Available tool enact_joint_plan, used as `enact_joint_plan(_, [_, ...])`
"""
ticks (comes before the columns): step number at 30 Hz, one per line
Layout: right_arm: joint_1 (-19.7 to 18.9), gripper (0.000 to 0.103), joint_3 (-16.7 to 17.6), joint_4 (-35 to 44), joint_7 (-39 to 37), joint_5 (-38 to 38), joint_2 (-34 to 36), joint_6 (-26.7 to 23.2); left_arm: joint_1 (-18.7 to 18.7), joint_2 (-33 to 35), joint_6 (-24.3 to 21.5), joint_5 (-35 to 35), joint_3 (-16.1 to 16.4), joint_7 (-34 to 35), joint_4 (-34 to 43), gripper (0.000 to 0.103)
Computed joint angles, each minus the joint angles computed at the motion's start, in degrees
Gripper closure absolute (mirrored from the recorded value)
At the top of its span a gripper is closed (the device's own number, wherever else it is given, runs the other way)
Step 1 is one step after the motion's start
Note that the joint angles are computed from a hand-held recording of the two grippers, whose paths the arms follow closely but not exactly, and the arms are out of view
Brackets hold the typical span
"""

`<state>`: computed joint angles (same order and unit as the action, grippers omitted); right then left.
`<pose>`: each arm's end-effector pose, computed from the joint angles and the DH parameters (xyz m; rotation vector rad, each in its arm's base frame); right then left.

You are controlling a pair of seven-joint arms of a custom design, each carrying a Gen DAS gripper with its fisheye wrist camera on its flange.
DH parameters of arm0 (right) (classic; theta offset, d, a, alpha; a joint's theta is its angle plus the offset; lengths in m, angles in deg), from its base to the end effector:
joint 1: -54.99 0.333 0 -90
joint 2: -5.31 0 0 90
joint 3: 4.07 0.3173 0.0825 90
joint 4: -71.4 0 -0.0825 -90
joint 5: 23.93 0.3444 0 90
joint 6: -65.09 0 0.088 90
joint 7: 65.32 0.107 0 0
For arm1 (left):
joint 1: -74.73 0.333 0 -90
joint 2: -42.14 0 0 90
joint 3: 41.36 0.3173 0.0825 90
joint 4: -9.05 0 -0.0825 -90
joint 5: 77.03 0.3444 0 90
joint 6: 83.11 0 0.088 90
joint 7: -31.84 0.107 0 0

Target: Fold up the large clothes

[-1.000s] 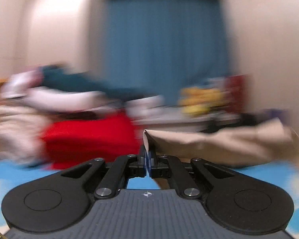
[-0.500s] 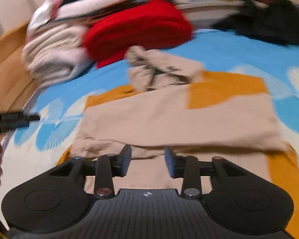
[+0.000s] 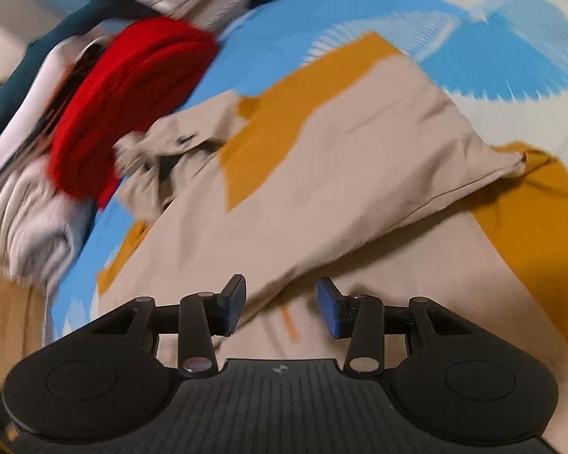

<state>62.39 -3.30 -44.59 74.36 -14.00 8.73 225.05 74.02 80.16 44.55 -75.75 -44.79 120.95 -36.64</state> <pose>0.5732 0.0741 0.5229 -0.8389 2.2804 -0.1074 0.7305 -0.0317 0.6363 -1.7528 1.8165 -0.7594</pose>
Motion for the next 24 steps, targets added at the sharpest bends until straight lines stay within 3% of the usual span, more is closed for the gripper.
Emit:
enact_joint_plan(2, [-0.7,0.062,0.0,1.5,0.0,2.6,2.2,-0.7,0.1,-0.3,0.5,-0.6,-0.6,0.6,-0.3,0.040])
enact_joint_plan(4, [-1.0,0.090,0.3,1.1,-0.4,4.0,2.6,1.2,0.1,-0.1,0.5,-1.0,-0.9,1.3,0.3,0.040])
enact_joint_plan(7, [0.0,0.100,-0.7,0.2,2.6,-3.0,2.1,6.2,0.3,0.8,-0.4,-1.7,-1.0,1.2,2.3,0.040])
enact_joint_plan(8, [0.2,0.100,-1.2,0.3,4.3,-5.8,2.0,6.3,0.4,1.5,-1.2,-2.0,-1.0,1.0,3.8,0.040])
enact_joint_plan(12, [1.2,0.099,-2.7,3.5,10.7,-16.8,3.8,-2.1,1.8,2.2,-3.0,-3.9,-2.1,2.0,6.0,0.040])
enact_joint_plan(15, [1.7,0.085,-1.9,4.4,10.9,-20.5,3.7,-3.3,3.0,2.0,-3.7,-5.3,-2.7,3.5,6.5,0.040])
enact_joint_plan(16, [2.3,0.074,-1.9,5.1,11.7,-23.3,3.4,-4.7,3.3,2.0,-3.8,-5.6,-2.7,3.8,6.6,0.040])
enact_joint_plan(18, [4.6,0.065,-2.1,6.9,17.4,-32.3,2.5,-8.6,4.1,1.9,-4.2,-6.3,-2.8,4.1,7.0,0.040])
enact_joint_plan(21, [7.5,0.064,-0.6,9.8,22.9,-42.7,1.2,-15.2,5.4,1.7,-4.5,-7.1,-2.7,4.2,7.4,0.040])
enact_joint_plan(24, [9.2,0.064,1.0,14.6,20.8,-49.2,3.8,-14.9,6.7,2.1,-5.5,-8.1,-2.9,4.0,8.8,0.040])
